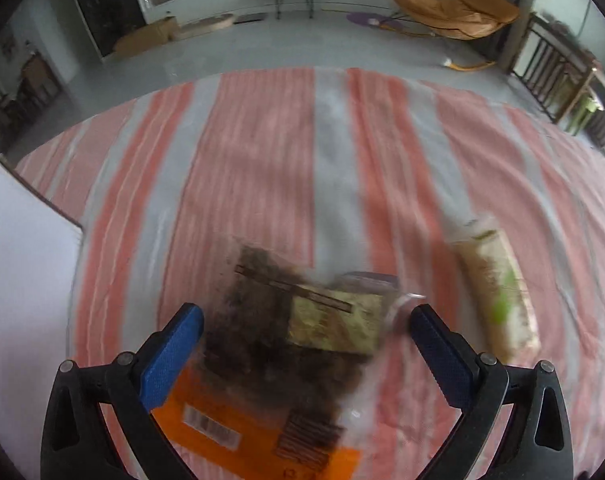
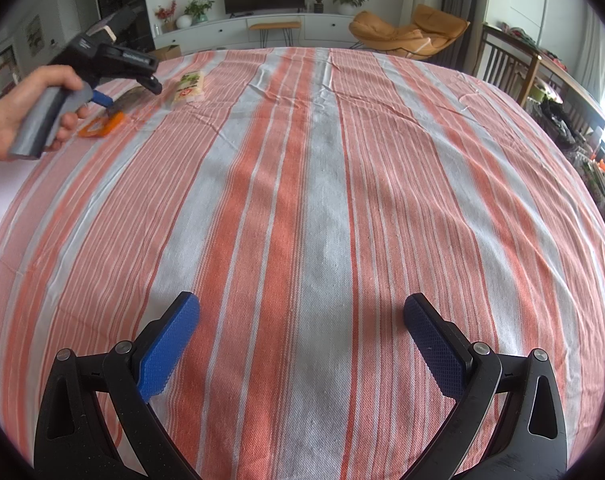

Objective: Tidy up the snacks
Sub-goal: 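Grasp the dark jerky bag with the left tool and lift it, then hold the jerky bag in the left tool while the right tool grasps the rice-cake packet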

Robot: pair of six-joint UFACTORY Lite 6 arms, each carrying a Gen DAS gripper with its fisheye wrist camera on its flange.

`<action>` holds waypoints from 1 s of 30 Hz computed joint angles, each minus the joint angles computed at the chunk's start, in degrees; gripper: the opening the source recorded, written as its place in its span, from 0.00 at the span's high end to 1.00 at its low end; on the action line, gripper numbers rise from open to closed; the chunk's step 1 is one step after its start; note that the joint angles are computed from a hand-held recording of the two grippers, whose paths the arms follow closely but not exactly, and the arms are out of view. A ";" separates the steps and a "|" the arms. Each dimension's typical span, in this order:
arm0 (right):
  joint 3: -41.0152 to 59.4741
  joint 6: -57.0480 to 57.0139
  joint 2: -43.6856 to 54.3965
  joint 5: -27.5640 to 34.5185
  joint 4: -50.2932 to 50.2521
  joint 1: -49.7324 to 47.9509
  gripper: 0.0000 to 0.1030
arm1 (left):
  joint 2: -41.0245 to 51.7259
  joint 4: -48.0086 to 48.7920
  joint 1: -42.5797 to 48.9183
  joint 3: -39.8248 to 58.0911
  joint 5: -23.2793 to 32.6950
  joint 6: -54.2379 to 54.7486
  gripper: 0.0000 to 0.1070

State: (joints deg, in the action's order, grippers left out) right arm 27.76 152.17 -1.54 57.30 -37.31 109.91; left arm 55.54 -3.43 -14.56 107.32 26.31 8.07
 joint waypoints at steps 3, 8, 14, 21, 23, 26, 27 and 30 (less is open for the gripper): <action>0.09 0.00 0.07 0.02 0.04 0.08 0.00 | -8.94 -9.35 1.63 -15.57 -11.26 13.10 0.26; 0.10 0.03 0.06 0.04 0.08 0.07 0.00 | -26.59 -34.49 3.72 -42.98 -19.86 43.08 0.33; 0.12 0.04 0.03 0.09 0.14 0.16 0.00 | -55.72 -64.69 6.53 -78.95 -17.68 78.78 0.10; 0.17 0.03 0.01 0.14 0.18 0.18 0.00 | -60.78 -63.07 14.04 -83.44 -6.61 90.93 0.05; 0.27 0.03 0.03 0.22 0.26 0.27 0.00 | -55.73 -64.63 14.61 -79.21 -5.55 94.42 0.04; 0.23 0.04 0.01 0.20 0.22 0.25 0.00 | -51.63 -62.48 17.47 -75.39 -2.11 93.06 0.04; 0.23 0.04 0.01 0.20 0.22 0.25 0.00 | -50.87 -59.92 19.77 -74.28 1.50 90.96 0.04; 0.21 0.03 -0.03 0.22 0.25 0.26 0.00 | -49.92 -59.66 23.58 -73.94 5.83 92.19 0.04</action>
State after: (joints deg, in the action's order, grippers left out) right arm 27.97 152.19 -1.57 57.51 -37.06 110.16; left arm 5.62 -63.09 9.02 33.38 32.14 100.26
